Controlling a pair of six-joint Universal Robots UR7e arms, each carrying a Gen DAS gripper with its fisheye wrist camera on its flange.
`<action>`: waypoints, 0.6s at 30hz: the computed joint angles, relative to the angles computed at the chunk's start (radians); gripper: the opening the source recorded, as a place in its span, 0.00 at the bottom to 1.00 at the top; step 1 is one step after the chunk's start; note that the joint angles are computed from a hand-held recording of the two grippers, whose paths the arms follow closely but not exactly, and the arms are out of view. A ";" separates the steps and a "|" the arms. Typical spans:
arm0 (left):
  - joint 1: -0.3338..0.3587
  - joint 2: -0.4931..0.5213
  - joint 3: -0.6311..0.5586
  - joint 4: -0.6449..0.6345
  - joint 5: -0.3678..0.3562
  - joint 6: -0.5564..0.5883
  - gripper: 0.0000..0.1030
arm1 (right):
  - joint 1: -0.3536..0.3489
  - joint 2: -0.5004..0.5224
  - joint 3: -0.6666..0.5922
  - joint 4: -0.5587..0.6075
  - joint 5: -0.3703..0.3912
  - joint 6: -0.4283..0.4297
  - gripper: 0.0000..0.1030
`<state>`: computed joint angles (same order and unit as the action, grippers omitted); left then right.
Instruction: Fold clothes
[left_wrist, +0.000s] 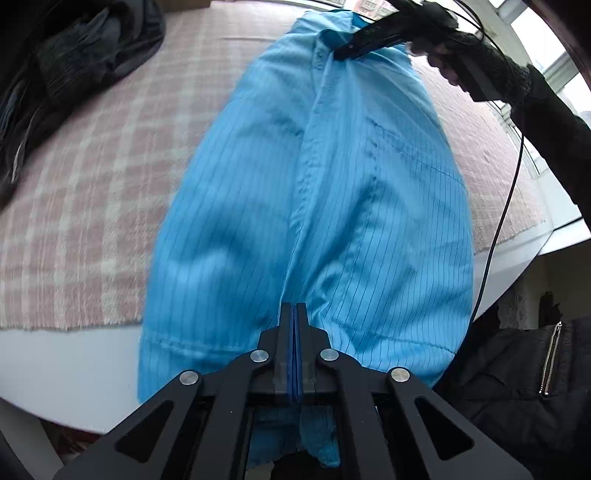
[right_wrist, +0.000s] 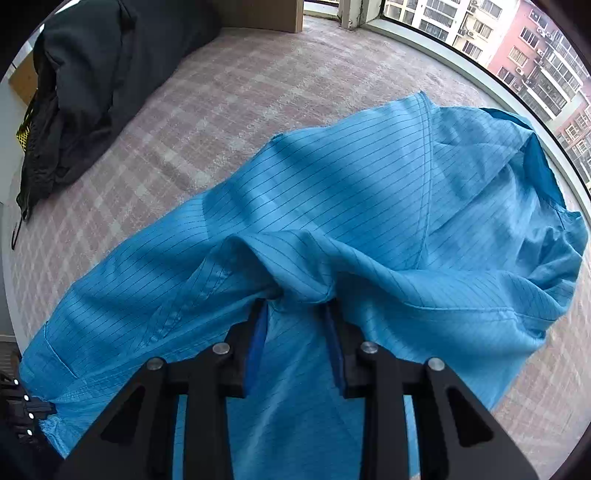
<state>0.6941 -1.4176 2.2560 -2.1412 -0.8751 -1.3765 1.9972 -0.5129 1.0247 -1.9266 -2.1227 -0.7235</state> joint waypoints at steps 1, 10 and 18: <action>-0.016 -0.015 -0.003 0.030 0.003 -0.022 0.02 | 0.005 -0.006 0.014 -0.013 -0.014 -0.004 0.29; -0.052 -0.023 -0.039 0.060 0.028 0.008 0.02 | 0.034 -0.172 0.207 -0.017 0.104 -0.082 0.29; 0.014 0.016 -0.041 0.059 -0.043 0.096 0.04 | 0.016 -0.219 0.359 -0.105 0.086 -0.068 0.31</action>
